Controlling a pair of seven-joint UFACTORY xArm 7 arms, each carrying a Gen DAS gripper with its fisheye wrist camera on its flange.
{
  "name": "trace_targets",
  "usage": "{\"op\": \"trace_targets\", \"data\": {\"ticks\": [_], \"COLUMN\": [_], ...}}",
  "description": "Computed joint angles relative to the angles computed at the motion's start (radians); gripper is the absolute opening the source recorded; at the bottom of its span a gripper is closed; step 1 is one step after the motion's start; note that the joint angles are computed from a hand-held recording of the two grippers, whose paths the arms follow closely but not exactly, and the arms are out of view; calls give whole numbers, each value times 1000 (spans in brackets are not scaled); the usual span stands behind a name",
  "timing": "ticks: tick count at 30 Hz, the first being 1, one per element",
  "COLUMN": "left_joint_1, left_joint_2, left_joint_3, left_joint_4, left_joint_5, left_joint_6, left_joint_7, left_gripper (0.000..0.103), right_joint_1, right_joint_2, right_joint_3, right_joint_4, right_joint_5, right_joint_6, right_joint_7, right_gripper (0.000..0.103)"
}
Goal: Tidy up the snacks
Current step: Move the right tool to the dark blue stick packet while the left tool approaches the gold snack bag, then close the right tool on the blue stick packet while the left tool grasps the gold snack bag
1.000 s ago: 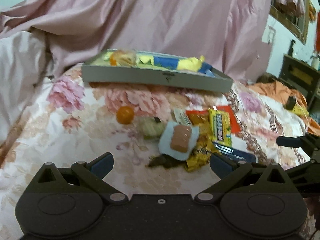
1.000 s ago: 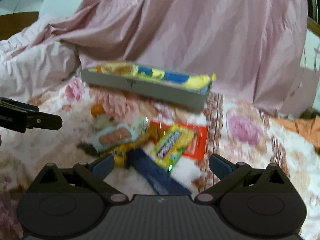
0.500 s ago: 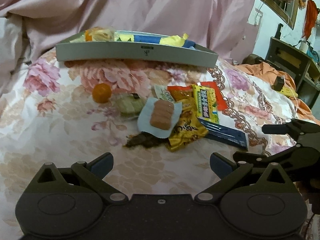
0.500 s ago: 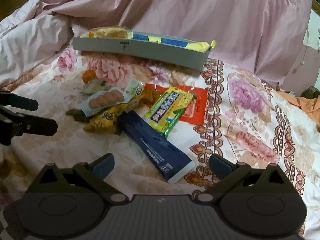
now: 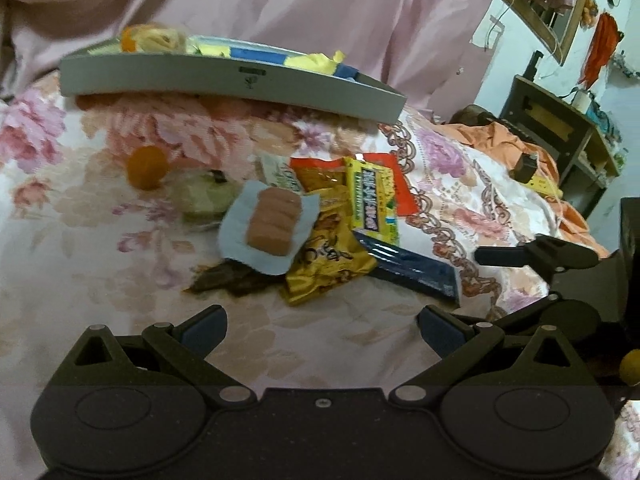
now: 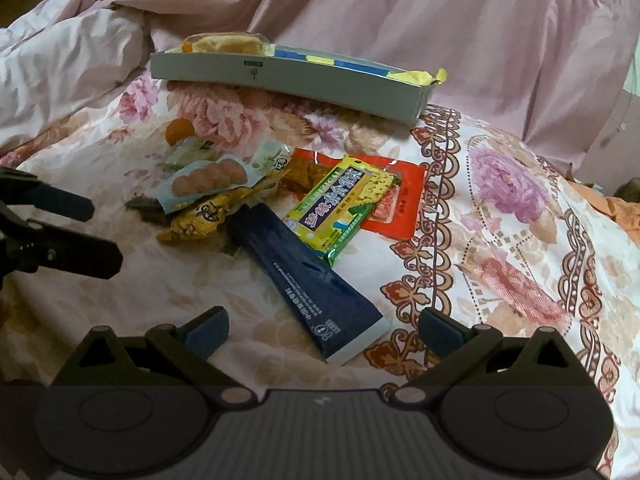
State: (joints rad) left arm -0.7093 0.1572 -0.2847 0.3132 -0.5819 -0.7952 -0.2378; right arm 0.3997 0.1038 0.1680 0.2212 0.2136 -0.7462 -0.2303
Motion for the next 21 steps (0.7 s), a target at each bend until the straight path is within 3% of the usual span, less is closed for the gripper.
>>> {"op": "trace_targets", "data": {"ticks": [5, 7, 11, 14, 21], "left_joint_1": [93, 114, 120, 154, 125], "left_joint_2": [58, 86, 118, 129, 119], "left_joint_3": [24, 33, 49, 55, 64], "left_joint_4": [29, 46, 78, 100, 133], "left_joint_5": [245, 296, 293, 351, 284], "left_joint_6": [-24, -42, -59, -60, 14], "left_joint_7": [-154, -187, -189, -226, -165], "left_gripper": [102, 102, 102, 102, 93], "right_joint_1": [-77, -112, -170, -172, -154], "right_joint_2": [49, 62, 70, 71, 74], "right_joint_3": [-31, -38, -44, -44, -37], "right_joint_4": [33, 42, 52, 55, 100], "right_joint_5": [-194, -269, -388, -398, -390], "right_joint_6": [-4, -6, 5, 7, 59], "right_joint_7": [41, 71, 140, 134, 93], "right_gripper": [103, 103, 103, 101, 93]}}
